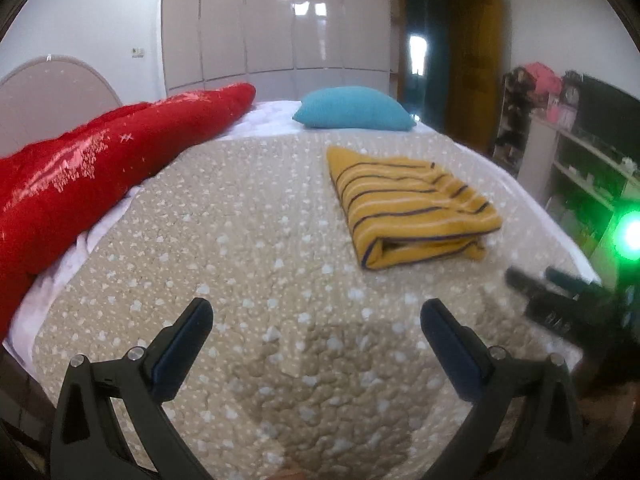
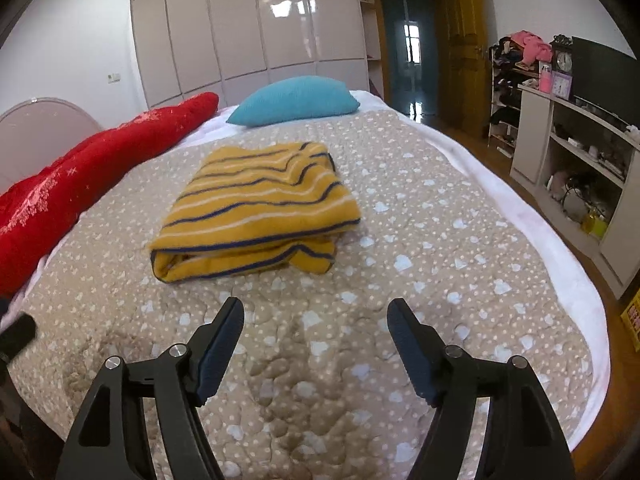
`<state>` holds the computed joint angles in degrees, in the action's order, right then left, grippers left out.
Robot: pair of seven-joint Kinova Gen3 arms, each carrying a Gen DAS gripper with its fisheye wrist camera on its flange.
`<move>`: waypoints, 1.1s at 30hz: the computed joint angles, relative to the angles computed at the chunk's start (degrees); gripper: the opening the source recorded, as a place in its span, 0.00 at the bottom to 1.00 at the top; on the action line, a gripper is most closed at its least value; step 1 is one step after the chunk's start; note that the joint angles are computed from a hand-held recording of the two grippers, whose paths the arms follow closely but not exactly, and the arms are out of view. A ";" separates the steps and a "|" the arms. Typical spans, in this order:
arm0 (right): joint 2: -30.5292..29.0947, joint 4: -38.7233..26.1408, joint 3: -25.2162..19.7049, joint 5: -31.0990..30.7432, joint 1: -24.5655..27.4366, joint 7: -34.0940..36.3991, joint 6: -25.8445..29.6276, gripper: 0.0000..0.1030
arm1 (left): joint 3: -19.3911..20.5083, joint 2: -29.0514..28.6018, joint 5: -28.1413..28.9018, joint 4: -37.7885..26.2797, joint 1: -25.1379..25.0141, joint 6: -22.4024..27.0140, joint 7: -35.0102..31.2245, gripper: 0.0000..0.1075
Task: Fold small clothes
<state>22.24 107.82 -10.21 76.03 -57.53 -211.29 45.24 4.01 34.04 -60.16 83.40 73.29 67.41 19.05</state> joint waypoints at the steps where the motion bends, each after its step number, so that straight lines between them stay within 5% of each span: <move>1: 0.33 -0.24 -0.11 -0.24 -0.02 0.44 -0.01 0.76 | 0.02 -0.19 0.30 0.27 -0.38 -0.51 0.36 0.96; 8: 2.11 -2.28 0.41 -1.87 -0.69 3.63 -0.84 0.76 | 1.18 3.31 7.15 -4.43 -2.92 2.50 -6.13 0.96; 21: 4.00 -4.79 2.72 -5.23 -3.22 8.26 0.85 0.77 | -0.66 3.34 14.53 -2.78 -4.70 -5.40 -10.92 0.96; 33: 4.47 -4.83 3.28 -5.53 -3.69 7.89 1.36 0.78 | -1.22 4.03 18.01 -3.74 -5.19 -6.28 -14.46 0.96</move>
